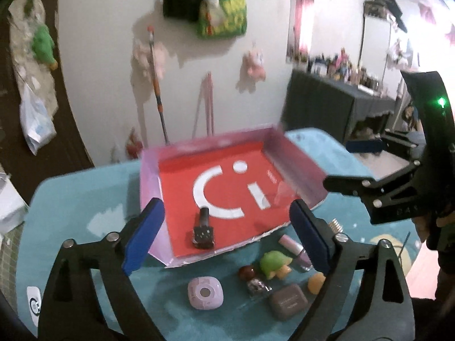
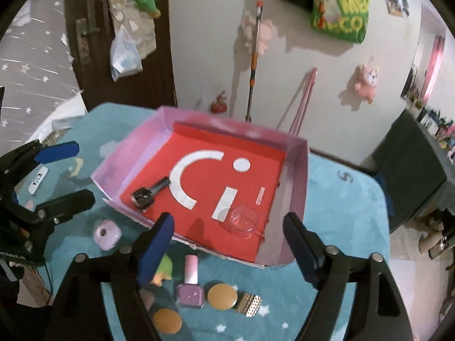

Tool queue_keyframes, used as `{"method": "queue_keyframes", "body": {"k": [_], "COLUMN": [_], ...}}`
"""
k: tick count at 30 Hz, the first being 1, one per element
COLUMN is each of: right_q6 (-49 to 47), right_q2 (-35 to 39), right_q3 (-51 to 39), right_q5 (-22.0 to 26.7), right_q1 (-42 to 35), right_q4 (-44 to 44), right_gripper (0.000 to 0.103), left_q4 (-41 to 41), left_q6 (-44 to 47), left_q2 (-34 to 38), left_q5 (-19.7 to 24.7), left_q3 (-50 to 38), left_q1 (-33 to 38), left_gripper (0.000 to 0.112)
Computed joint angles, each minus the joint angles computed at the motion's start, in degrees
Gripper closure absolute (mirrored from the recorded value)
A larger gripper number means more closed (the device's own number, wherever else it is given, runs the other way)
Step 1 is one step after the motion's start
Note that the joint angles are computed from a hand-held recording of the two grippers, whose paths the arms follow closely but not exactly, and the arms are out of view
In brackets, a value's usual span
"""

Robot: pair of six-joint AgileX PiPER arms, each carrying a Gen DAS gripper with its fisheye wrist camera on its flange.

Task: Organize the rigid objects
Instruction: 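Withdraw both tools from the box back over the table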

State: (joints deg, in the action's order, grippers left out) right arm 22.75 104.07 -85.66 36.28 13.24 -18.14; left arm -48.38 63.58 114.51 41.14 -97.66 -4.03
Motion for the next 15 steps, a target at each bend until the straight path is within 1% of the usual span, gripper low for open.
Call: {"method": "queue_keyframes", "body": {"k": [1,2,4,6,8,11,14,15], "right_q6": [2.22,4.10,7.56,13.68,20.53,33.06,47.59,50.75], "right_q2": [-2.05,-4.15,-7.63,-11.23,-14.46,-18.49,-21.31,-22.12], "right_q3": [2.30,4.54,8.12,12.01,15.66,21.17,26.54,28.10], "right_q5": [-1.10,-2.22,-3.59,-4.53,-4.84,-4.02,-0.35,0.62], "right_q1": [0.90,1.73,3.30,5.73,8.52,13.73,20.16,21.74], "right_q4": [-2.17,-3.79,-6.75,-12.49,-18.51,-29.47,-41.70,-44.09], "right_gripper": [0.015,0.013,0.012,0.011,0.005,0.005,0.003,0.002], "left_q4": [-3.79,-6.52,-11.93,-17.14,-20.99,-25.89,-31.60,-33.26], "left_q6": [3.65,6.38,12.15,17.30,21.51,26.82,33.24,35.15], "left_q2": [-2.47,-4.19,-7.40,-10.59,-13.23,-17.08,-20.41,-21.20], "left_q5": [-2.07,-2.98,-3.17,-2.90,-2.92,-2.27,-1.34,-1.47], "left_q3": [3.81,6.30,10.97,15.66,19.72,25.78,32.18,33.96], "left_q1": [0.56,1.06,2.28,3.58,4.54,6.12,8.08,8.51], "left_gripper": [0.018,0.018,0.018,0.018,0.015,0.014,0.014,0.014]}}
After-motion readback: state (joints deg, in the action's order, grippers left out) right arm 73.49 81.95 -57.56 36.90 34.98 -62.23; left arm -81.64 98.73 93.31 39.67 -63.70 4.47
